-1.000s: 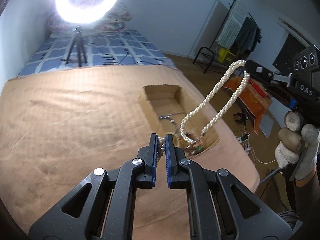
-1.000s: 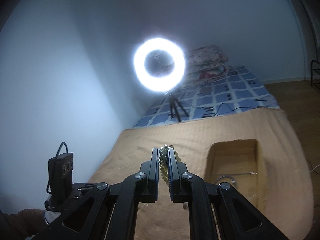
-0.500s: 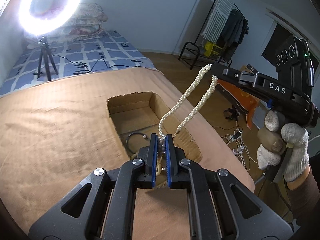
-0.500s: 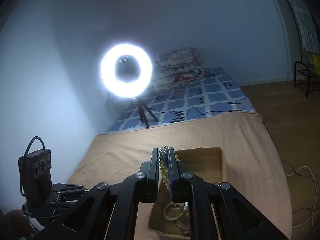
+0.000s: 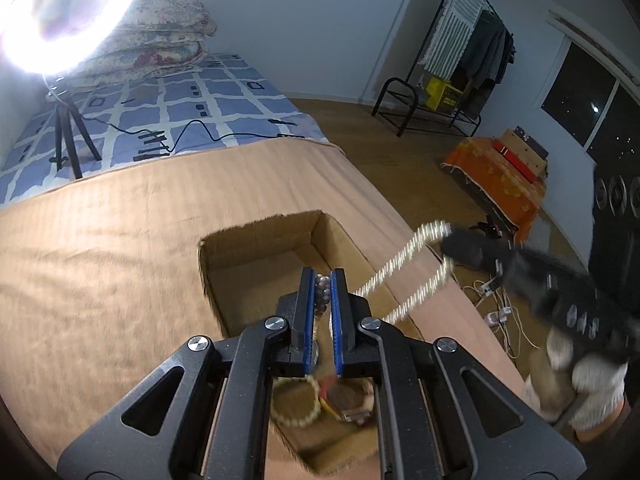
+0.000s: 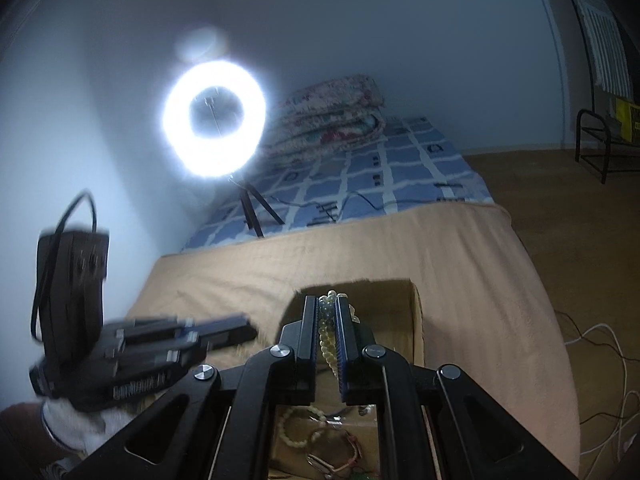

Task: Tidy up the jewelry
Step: 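Lift both necklaces and carry them over the box, then lower both necklaces into the box and open both tools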

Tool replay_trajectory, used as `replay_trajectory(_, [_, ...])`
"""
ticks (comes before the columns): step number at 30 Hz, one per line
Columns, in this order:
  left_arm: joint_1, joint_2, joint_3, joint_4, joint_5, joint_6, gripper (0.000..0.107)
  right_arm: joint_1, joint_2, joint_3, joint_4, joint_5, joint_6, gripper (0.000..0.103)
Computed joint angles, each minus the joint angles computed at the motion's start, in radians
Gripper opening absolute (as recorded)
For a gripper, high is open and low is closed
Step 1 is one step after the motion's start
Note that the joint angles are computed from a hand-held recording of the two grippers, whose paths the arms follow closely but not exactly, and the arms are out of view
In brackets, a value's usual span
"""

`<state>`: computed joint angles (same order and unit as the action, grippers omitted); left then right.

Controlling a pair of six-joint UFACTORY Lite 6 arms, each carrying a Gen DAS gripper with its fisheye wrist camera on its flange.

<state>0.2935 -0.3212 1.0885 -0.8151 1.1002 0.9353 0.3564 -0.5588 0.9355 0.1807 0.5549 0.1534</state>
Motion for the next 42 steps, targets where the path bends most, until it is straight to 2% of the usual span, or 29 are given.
replay_trajectory(9, [-0.172, 0.156, 0.033, 0.083, -0.193, -0.085, 0.005, -0.059, -0.074, -0.157, 0.109, -0.012, -0.120, 0.005])
replay_trajectory(20, [-0.278, 0.256, 0.009, 0.204, -0.371, -0.183, 0.005, -0.041, -0.138, -0.268, 0.072, -0.010, -0.091, 0.005])
replay_trajectory(29, [-0.284, 0.302, 0.005, 0.241, -0.404, -0.213, 0.005, -0.004, -0.162, -0.323, 0.029, -0.010, -0.030, 0.005])
replay_trajectory(37, [-0.274, 0.303, 0.010, 0.240, -0.397, -0.215, 0.005, 0.007, -0.173, -0.334, 0.010, -0.001, -0.010, 0.006])
replay_trajectory(41, [-0.268, 0.288, 0.011, 0.242, -0.385, -0.219, 0.005, 0.030, -0.181, -0.329, -0.034, 0.003, 0.047, 0.012])
replay_trajectory(42, [-0.265, 0.282, 0.010, 0.240, -0.379, -0.217, 0.005, 0.033, -0.183, -0.326, -0.042, 0.007, 0.058, 0.017])
